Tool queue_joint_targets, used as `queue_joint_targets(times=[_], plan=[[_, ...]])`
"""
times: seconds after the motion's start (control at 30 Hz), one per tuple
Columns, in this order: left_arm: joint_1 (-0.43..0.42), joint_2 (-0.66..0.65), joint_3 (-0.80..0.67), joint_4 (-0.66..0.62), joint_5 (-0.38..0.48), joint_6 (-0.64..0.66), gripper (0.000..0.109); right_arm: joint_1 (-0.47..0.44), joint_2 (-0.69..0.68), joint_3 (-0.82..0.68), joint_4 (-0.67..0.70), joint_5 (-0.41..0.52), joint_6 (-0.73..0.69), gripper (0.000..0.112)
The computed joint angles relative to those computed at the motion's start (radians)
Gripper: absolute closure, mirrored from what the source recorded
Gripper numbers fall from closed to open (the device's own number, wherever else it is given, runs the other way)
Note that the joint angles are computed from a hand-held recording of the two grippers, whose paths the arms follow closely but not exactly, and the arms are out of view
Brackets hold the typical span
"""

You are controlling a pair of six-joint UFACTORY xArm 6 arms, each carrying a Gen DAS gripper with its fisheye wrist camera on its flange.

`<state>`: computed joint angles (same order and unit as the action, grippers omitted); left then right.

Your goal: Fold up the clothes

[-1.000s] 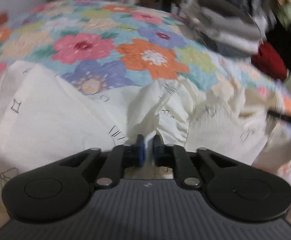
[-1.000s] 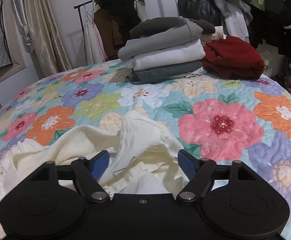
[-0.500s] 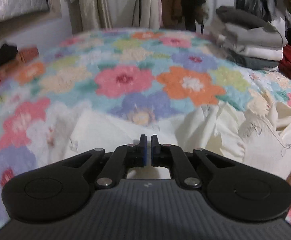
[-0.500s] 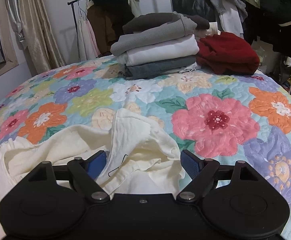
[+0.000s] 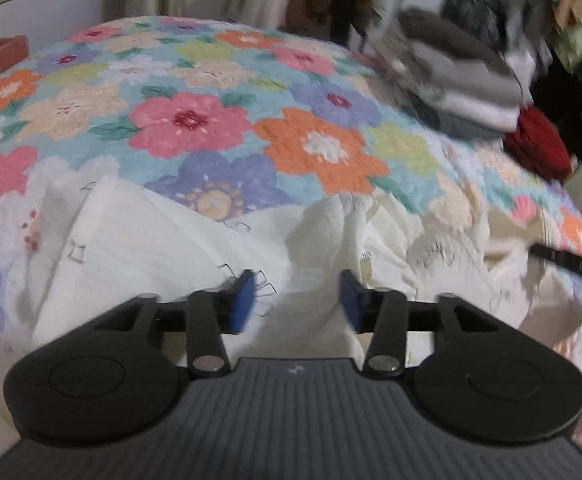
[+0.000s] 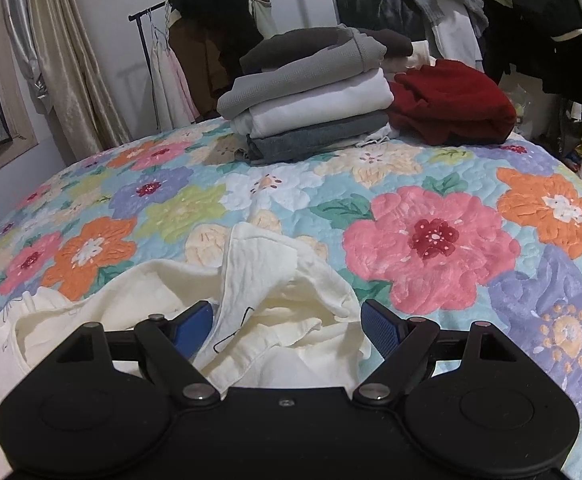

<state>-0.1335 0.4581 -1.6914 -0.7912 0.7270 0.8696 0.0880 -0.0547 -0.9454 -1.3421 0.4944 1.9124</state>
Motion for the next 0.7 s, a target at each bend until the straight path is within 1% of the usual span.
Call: queue_joint_targets(times=[0.03,0.1,0.2,0.27,0.3,0.4,0.47,0.5,0.53,0.57,0.6,0.63,0.67,0.7], plan=[[-0.002,0.0,0.0,0.005,0.006,0.011,0.045,0.002,-0.001,0.0,-0.005,0.003,0.004,0.027],[-0.007,-0.014,0.02,-0.02,0.007,0.066,0.044,0.005,-0.002,0.0,-0.015,0.01,0.014,0.027],[-0.017,-0.033,0.054,-0.044,-0.016,0.108,0.046,0.002,-0.007,0.004,-0.032,0.009,0.035,0.027],[-0.023,-0.035,0.064,-0.04,-0.028,0.112,0.066,0.001,-0.012,0.007,-0.052,0.009,0.06,0.027],[-0.026,-0.035,0.068,-0.036,-0.035,0.115,0.087,0.001,-0.015,0.009,-0.06,0.008,0.069,0.027],[-0.027,-0.032,0.073,-0.044,-0.037,0.152,0.099,0.0,-0.023,0.013,-0.061,0.003,0.065,0.027],[-0.024,-0.03,0.072,-0.054,-0.031,0.181,0.099,0.0,-0.045,0.022,-0.048,0.005,0.022,0.027],[-0.022,-0.026,0.067,-0.06,-0.022,0.195,0.099,-0.005,-0.06,0.031,-0.07,-0.008,0.028,0.027],[-0.019,-0.02,0.058,-0.061,-0.01,0.207,0.098,-0.021,-0.069,0.037,-0.084,-0.044,0.027,0.027],[-0.018,-0.012,0.05,-0.058,0.0,0.213,0.097,-0.048,-0.066,0.036,-0.07,-0.103,0.002,0.027],[-0.019,0.0,0.039,-0.044,0.004,0.203,0.089,-0.075,-0.061,0.035,-0.05,-0.162,-0.03,0.027],[-0.021,0.017,0.023,-0.025,0.016,0.183,0.068,-0.097,-0.052,0.033,-0.022,-0.212,-0.067,0.027],[-0.022,0.034,0.006,-0.006,0.029,0.163,0.06,-0.107,-0.031,0.025,0.017,-0.236,-0.106,0.027],[-0.026,0.048,-0.005,0.009,0.034,0.146,0.06,-0.116,-0.01,0.018,0.061,-0.259,-0.151,0.027]])
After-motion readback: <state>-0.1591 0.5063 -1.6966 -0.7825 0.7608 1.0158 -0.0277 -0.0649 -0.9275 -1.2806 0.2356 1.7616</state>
